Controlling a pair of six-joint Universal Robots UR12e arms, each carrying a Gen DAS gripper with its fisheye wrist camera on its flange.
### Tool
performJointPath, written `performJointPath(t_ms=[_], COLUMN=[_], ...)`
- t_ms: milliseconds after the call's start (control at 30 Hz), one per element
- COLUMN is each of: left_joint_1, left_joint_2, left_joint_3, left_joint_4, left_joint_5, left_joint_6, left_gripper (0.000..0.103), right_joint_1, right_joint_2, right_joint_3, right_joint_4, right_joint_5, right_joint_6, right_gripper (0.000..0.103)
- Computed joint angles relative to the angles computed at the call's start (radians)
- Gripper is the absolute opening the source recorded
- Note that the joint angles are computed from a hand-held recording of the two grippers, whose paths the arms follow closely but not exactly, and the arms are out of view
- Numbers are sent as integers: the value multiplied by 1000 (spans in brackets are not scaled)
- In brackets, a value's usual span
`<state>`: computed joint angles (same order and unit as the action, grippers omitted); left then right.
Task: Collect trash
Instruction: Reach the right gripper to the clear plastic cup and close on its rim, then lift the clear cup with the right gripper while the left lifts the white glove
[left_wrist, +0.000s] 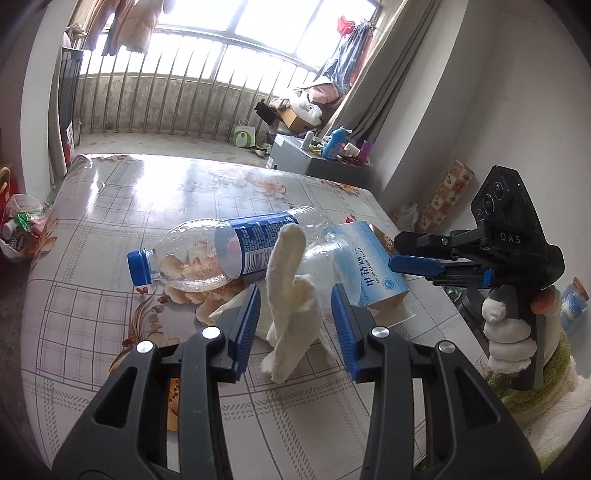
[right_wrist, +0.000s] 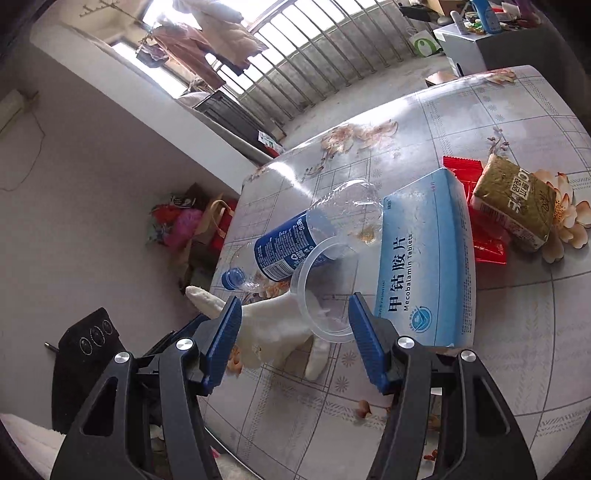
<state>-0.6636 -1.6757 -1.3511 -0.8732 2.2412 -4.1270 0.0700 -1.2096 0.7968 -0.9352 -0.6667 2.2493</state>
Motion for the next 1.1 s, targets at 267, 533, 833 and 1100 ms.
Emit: performJointPath(t_ms=[267,533,833,1100], left_joint_1=[23,28,2,-11], left_joint_2=[-16,-18,-16,-31], left_joint_3=[-9,-13,19,45], left_joint_4=[12,10,29,150], left_joint_5=[-76,-123,-133,-263], left_joint_6=[20,36,55,128], left_gripper=[37,9,6,6], right_joint_1=[27,40,12,-69], right_joint_2=[12,29,46,-19], right_joint_3=[3,3,-51,-8], right_joint_4=[-13,37,270,321], right_joint_5=[-31,-27,68,123], right_joint_6=[65,91,-65,-159], right_gripper=[54,16,7,7])
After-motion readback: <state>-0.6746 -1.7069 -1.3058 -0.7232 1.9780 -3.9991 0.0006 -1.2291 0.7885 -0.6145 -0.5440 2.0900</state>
